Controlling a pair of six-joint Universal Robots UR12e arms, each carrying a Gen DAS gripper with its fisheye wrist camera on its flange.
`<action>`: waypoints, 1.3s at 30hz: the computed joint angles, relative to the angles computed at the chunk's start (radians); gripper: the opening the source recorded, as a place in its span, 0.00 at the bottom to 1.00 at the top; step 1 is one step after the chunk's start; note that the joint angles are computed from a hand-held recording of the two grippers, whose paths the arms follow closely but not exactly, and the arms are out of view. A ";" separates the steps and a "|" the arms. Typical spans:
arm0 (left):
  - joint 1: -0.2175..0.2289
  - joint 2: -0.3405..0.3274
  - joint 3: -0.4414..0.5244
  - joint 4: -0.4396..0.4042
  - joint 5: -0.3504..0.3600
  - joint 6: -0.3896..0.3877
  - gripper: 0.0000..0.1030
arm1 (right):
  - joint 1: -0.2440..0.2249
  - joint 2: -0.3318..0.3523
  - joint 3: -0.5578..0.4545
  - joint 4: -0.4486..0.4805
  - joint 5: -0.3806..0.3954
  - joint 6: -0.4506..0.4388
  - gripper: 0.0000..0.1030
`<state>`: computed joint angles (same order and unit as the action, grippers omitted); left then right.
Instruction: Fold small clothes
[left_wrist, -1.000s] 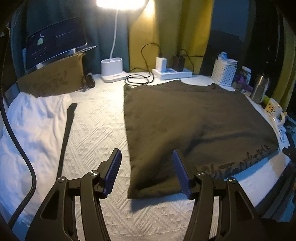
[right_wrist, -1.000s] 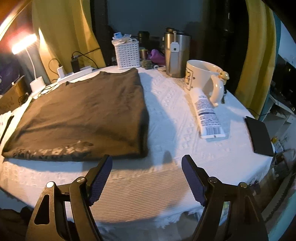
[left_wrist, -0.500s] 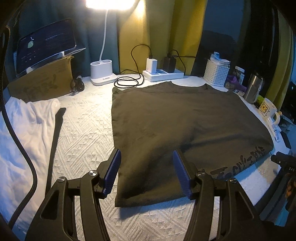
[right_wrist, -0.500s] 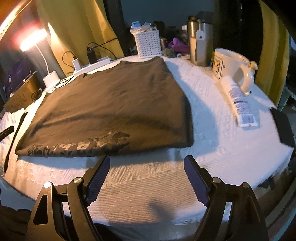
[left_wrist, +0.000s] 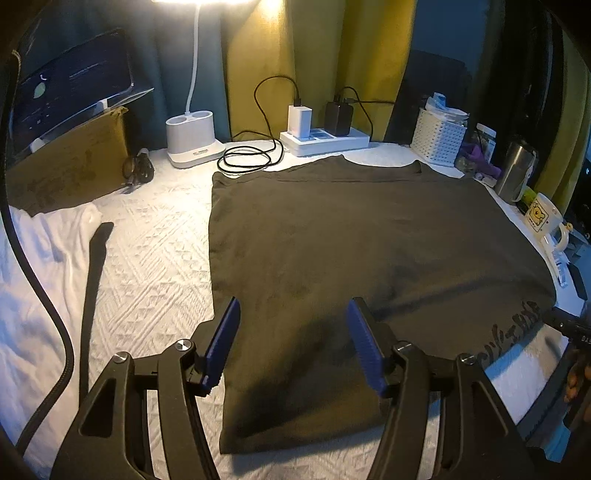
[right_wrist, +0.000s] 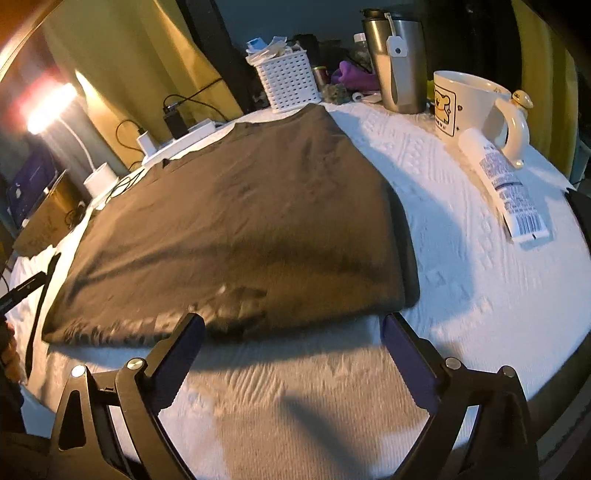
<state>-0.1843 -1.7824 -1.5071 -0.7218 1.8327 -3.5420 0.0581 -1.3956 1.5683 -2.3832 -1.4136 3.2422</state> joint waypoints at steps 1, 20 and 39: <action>0.002 -0.004 0.006 -0.005 -0.001 -0.001 0.59 | 0.000 0.005 -0.005 -0.003 -0.003 0.005 0.96; 0.028 -0.039 0.059 -0.080 -0.011 -0.022 0.59 | 0.003 0.097 -0.083 -0.097 0.008 0.133 0.99; 0.058 -0.061 0.087 -0.124 -0.027 -0.045 0.59 | 0.013 0.205 -0.229 -0.042 0.053 0.107 0.69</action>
